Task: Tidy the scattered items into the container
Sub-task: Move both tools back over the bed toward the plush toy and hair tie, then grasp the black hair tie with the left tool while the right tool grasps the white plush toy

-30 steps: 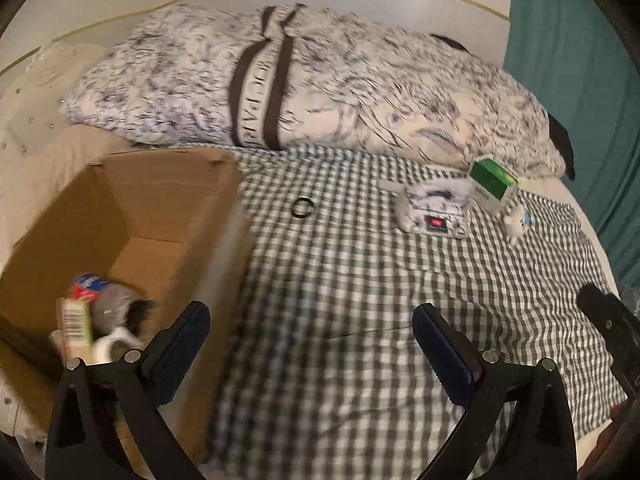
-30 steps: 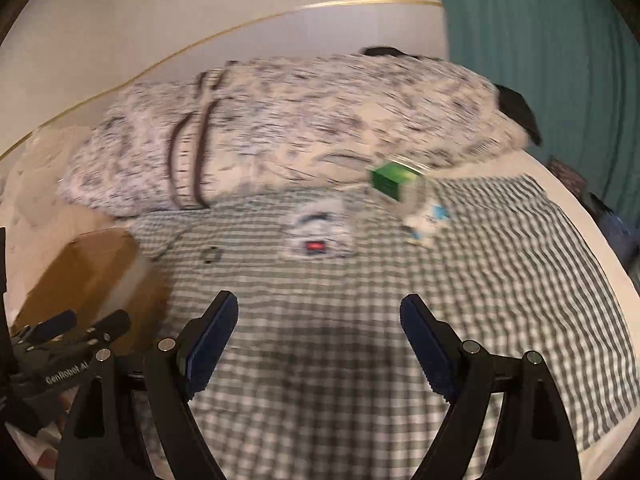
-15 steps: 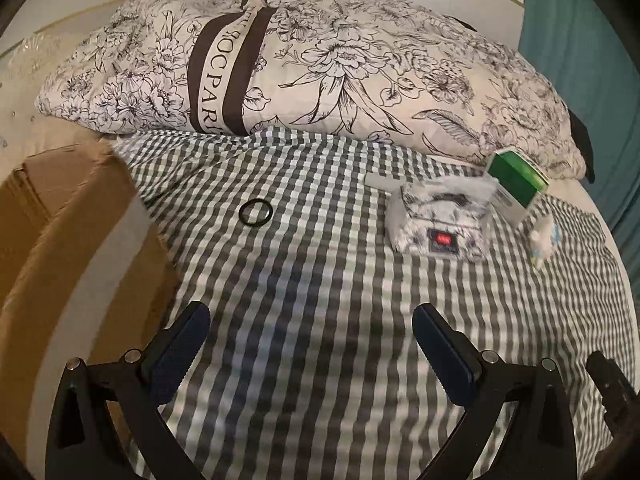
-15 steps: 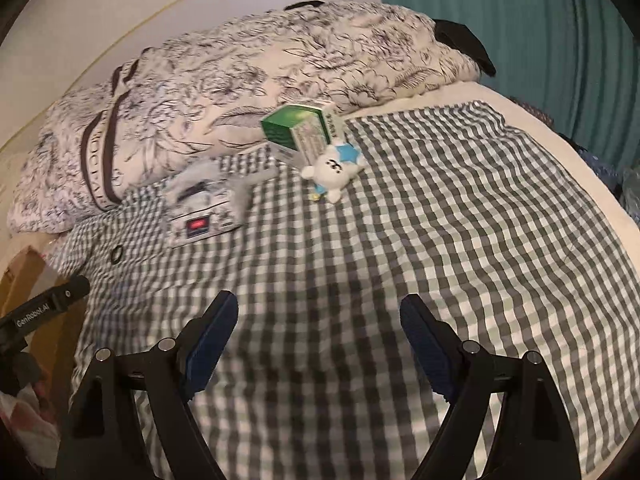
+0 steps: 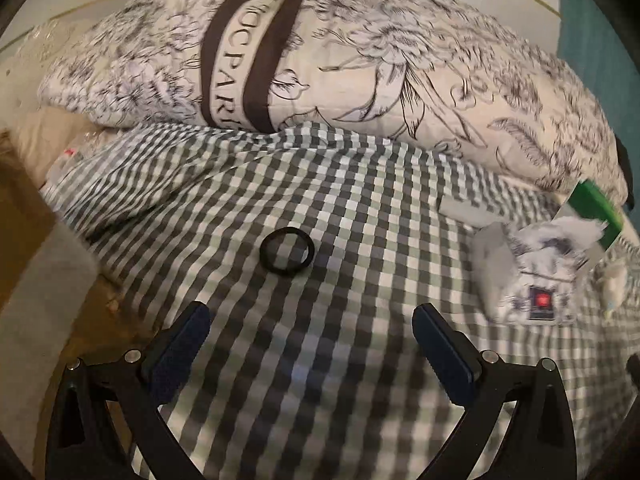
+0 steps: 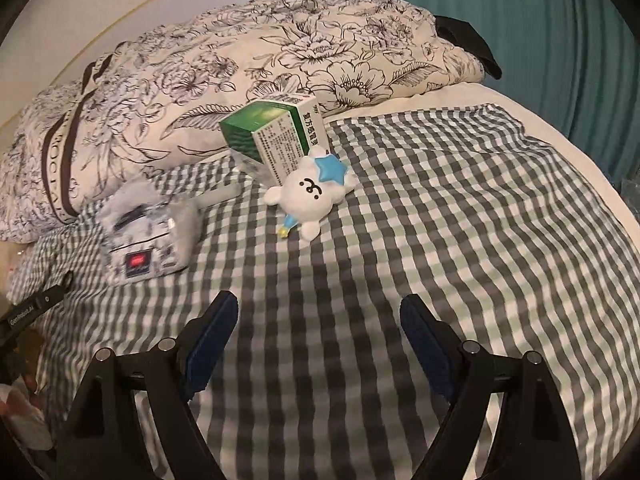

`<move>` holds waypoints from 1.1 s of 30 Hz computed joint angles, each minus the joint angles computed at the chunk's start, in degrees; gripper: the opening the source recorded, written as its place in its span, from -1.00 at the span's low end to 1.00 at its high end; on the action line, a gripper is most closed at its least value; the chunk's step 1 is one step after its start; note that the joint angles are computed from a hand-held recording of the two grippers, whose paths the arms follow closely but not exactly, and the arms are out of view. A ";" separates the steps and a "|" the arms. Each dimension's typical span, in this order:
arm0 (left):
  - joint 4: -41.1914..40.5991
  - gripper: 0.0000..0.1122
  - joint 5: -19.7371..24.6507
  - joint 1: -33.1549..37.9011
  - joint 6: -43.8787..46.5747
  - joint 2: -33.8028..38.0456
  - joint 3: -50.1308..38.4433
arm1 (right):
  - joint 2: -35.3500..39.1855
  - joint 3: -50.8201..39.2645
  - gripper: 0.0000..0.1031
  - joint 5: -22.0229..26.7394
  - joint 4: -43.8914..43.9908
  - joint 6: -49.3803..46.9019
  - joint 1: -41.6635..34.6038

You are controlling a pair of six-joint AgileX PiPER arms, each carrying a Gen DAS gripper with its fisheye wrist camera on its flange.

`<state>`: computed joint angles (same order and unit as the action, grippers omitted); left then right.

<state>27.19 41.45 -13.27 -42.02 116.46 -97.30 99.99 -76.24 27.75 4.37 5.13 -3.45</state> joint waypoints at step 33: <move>-6.76 -0.90 -0.50 6.69 0.92 10.78 -12.91 | 30.10 -41.85 0.13 17.55 -21.57 18.07 5.97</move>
<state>20.42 40.95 -6.58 -41.10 127.25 -110.21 130.08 -118.09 45.30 -17.19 23.20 2.52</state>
